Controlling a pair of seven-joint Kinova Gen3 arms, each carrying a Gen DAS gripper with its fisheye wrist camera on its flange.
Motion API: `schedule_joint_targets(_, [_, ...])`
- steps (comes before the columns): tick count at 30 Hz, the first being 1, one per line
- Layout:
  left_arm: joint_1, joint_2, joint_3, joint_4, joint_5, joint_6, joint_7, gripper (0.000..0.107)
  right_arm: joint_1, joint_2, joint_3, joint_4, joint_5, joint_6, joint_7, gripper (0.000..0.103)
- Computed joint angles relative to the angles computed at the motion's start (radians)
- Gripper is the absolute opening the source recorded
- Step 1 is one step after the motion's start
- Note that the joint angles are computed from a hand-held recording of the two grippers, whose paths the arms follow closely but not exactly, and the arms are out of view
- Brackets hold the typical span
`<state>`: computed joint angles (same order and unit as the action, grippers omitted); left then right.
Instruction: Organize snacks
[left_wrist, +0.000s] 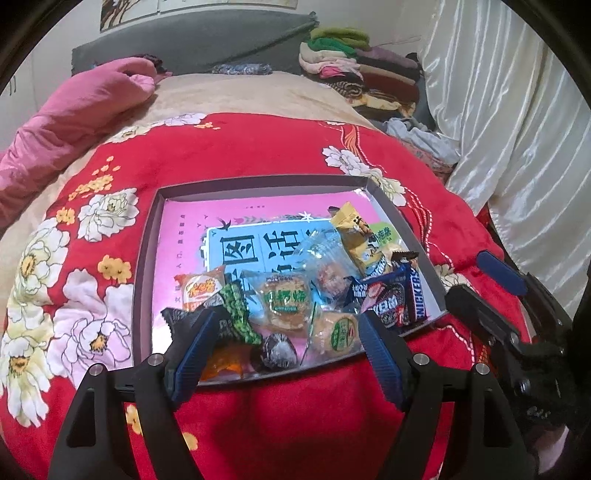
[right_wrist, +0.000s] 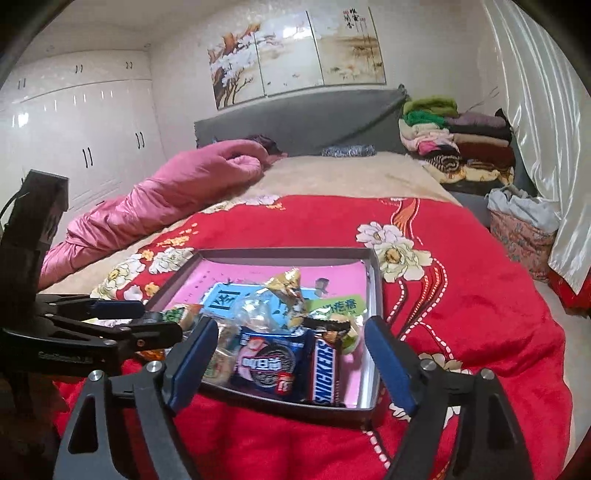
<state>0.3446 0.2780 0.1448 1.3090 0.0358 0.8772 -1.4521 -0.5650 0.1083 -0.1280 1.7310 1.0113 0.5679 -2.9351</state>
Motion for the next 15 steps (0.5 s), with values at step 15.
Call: schedule_joint_targets(15, [-0.034, -0.092, -0.007, 0.104, 0.005, -0.002, 0.045, 0.079, -0.044, -0.034, -0.058, 0.014, -0.055, 0.137, -0.072, 0.102])
